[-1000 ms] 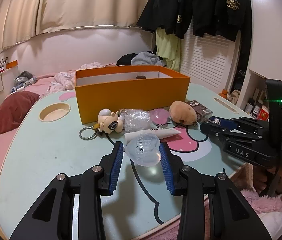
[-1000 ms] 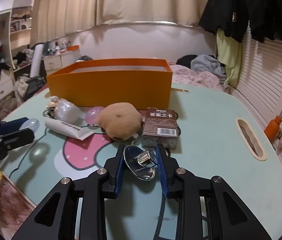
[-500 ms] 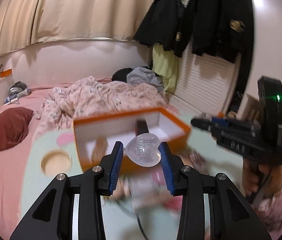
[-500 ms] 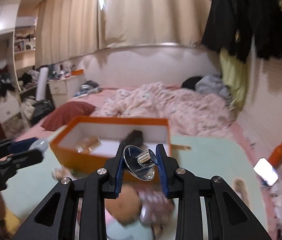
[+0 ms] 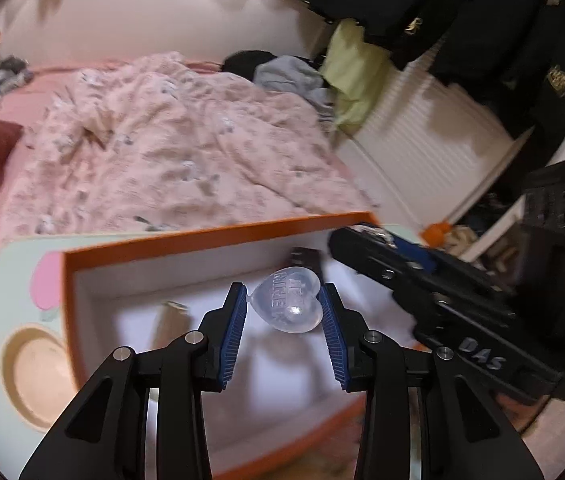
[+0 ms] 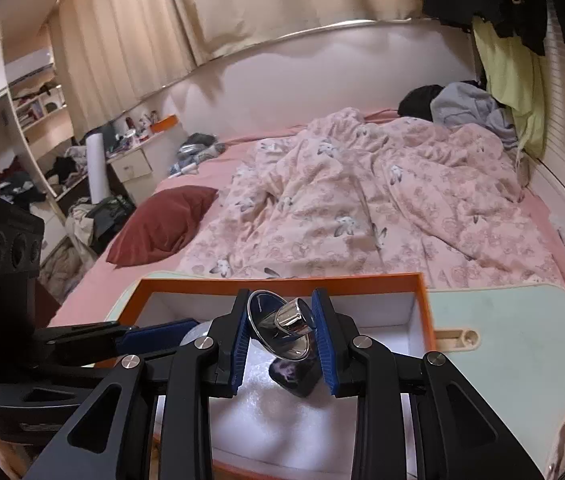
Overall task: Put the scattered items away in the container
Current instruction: 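Carry the clear heart and silver piece into the orange box and release both, then withdraw both open tools from the box back over the table items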
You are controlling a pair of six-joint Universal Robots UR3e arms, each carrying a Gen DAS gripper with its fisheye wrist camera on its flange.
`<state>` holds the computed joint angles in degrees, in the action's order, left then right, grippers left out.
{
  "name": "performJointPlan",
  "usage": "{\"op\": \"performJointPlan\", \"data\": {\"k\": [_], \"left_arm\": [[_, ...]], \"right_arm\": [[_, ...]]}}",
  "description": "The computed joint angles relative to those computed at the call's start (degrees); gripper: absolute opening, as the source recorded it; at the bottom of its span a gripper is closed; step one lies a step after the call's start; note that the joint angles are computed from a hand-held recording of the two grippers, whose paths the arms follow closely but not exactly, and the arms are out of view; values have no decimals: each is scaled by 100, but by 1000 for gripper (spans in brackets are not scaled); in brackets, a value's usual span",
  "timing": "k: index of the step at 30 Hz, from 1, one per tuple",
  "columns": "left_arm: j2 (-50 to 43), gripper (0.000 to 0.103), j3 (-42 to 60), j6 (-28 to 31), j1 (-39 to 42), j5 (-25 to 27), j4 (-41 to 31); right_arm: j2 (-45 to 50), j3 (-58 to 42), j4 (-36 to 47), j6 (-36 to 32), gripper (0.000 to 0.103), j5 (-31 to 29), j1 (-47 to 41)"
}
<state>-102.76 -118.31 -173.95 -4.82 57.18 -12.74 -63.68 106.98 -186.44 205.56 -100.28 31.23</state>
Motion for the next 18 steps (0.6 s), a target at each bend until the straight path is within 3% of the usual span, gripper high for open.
{"op": "performJointPlan", "data": {"k": [9, 13, 18], "left_arm": [[-177, 39, 79, -108, 306, -40, 9], [-256, 39, 105, -241, 189, 185, 226], [-242, 42, -14, -258, 241, 77, 393]], "right_arm": [[278, -108, -110, -119, 29, 523, -243], [346, -88, -258, -28, 44, 126, -165], [227, 185, -585, 96, 48, 288, -269]]}}
